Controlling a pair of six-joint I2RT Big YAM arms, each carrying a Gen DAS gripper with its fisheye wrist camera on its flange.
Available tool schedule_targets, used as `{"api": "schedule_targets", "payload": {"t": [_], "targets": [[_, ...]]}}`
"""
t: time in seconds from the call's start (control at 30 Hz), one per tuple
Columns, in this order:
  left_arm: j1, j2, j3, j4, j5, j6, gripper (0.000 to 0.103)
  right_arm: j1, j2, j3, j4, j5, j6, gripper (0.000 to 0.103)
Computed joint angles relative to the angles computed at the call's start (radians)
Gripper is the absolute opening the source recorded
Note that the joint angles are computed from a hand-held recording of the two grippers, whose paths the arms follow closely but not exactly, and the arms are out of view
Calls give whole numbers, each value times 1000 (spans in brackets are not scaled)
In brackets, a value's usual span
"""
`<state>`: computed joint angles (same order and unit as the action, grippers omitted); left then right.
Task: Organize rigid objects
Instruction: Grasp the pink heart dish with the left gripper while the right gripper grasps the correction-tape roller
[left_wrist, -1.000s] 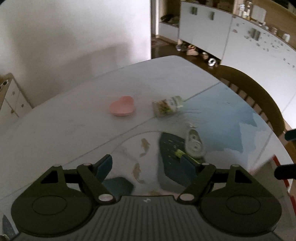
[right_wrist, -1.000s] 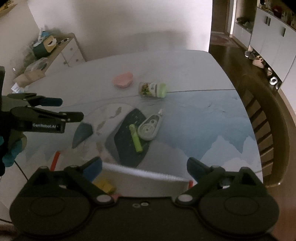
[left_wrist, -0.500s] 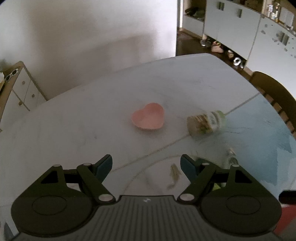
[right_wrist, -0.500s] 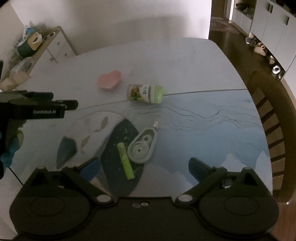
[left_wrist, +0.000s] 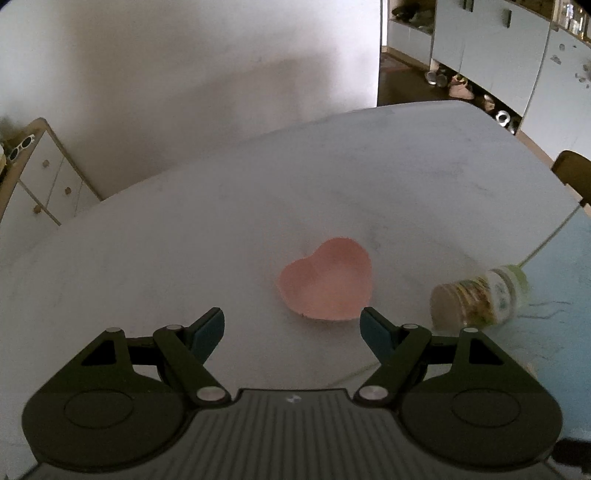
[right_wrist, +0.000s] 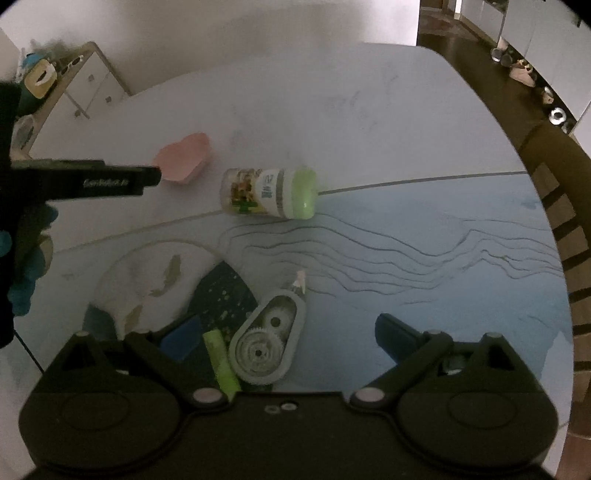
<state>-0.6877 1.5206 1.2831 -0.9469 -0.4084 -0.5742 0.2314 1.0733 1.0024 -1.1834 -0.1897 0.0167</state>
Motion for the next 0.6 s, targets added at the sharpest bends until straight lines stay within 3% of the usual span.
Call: {"api": "schedule_targets", "payload": {"t": [0.3, 0.6], "targets": [[29, 88, 61, 13, 12, 31, 80, 30, 61, 1, 41, 15, 11, 88], [45, 128, 86, 63, 35, 81, 81, 38, 83, -7, 49, -2, -5, 84]]}}
